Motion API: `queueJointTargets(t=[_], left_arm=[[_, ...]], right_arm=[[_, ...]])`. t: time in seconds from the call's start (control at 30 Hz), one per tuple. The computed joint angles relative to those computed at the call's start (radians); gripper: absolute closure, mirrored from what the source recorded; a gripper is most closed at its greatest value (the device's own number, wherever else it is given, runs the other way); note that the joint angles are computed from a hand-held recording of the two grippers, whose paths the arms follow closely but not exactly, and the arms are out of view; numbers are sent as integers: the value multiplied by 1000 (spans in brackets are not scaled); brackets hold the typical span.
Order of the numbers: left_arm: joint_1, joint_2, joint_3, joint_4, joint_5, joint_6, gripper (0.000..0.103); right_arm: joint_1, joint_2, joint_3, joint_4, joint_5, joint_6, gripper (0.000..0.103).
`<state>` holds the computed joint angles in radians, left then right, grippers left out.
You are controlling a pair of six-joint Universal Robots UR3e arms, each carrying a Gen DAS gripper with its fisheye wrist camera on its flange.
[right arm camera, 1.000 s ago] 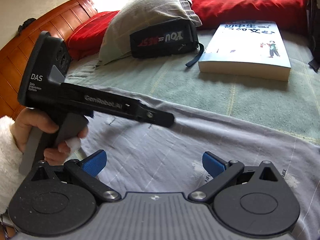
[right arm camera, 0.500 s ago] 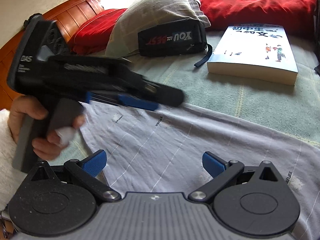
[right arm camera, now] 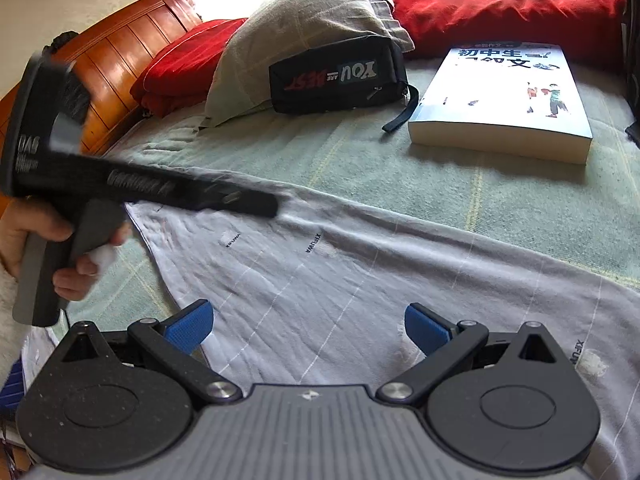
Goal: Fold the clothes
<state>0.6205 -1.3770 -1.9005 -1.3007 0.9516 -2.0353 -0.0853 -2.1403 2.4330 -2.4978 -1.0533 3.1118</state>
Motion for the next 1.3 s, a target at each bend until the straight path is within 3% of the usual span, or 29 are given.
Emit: queueJointTargets(t=[0.1, 0.17, 0.27, 0.37, 0.47, 0.53, 0.63, 0.73, 0.8, 0.93, 1.07, 1.17, 1.3], left_arm=[[106, 80, -139, 128, 42, 171, 22], [184, 83, -169, 113, 43, 292, 21], [298, 21, -155, 80, 32, 336, 15], [381, -46, -54, -36, 8, 291, 17], [395, -49, -12, -75, -23, 274, 17], [369, -43, -35, -12, -56, 257, 16], [298, -83, -90, 188, -71, 182, 16], [236, -167, -122, 381, 12, 66, 16], [291, -160, -142, 344, -31, 106, 16], [356, -154, -81, 213, -11, 189, 16], [336, -199, 21, 225, -7, 113, 16], [316, -281, 87, 261, -52, 62, 16], [272, -422, 141, 452, 39, -34, 16]], right_arm=[[15, 23, -9, -11, -6, 3, 0], [25, 35, -13, -22, -15, 9, 0], [37, 51, -17, -35, -28, 18, 0], [38, 53, -16, -39, -34, 26, 0], [48, 74, -16, -64, -44, 46, 0], [70, 97, -25, -79, -63, 57, 0], [97, 115, -36, -92, -85, 64, 0], [100, 116, -38, -92, -83, 60, 0], [97, 115, -36, -90, -82, 60, 0], [87, 127, -29, -112, -70, 80, 0], [125, 157, -40, -144, -100, 104, 0], [135, 170, -38, -180, -101, 128, 0], [126, 194, -20, -238, -80, 175, 0]])
